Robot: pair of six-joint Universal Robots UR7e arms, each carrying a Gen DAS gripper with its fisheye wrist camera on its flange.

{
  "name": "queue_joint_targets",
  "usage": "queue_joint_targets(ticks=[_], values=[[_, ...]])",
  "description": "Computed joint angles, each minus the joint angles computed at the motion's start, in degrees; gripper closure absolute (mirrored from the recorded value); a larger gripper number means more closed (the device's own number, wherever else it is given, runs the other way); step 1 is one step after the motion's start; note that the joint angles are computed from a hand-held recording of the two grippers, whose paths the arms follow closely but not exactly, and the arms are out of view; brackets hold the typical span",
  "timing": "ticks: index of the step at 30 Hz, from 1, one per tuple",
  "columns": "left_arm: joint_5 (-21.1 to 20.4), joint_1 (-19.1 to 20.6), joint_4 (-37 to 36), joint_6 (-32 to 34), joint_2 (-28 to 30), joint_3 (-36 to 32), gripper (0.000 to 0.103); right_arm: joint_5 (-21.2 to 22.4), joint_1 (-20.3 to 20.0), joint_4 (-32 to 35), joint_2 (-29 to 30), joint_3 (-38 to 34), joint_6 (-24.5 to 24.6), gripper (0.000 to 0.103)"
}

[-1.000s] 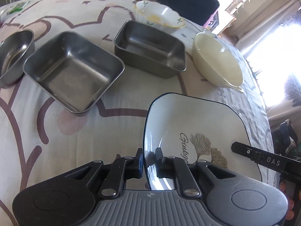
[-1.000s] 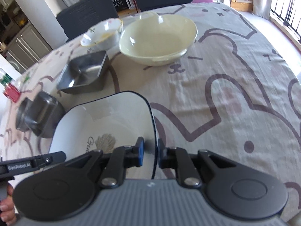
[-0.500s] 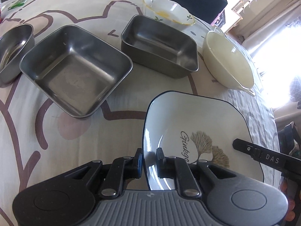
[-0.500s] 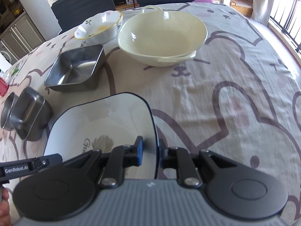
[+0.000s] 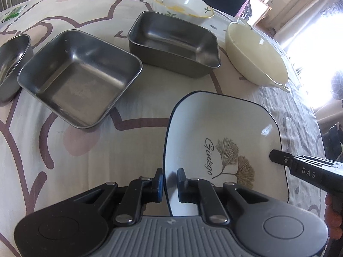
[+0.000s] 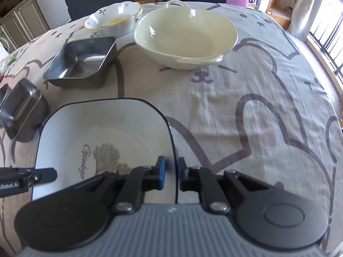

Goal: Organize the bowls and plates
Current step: 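Carry the held plate across the table with both grippers, then lower the plate onto the tablecloth and open both grippers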

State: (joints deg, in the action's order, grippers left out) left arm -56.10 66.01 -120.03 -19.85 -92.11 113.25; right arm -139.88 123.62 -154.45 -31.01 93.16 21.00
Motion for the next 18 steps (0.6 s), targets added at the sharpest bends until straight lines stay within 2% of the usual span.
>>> queue_joint_targets(ticks=[14, 18], values=[[-0.4, 0.3, -0.1, 2.2, 0.4, -0.3, 0.088, 1.3, 0.1, -0.6, -0.4, 0.9, 0.0, 0.088], [1.2, -0.5, 0.1, 3.8, 0.2, 0.2, 0.067, 1.2, 0.4, 0.0, -0.5, 1.0, 0.0, 0.085]])
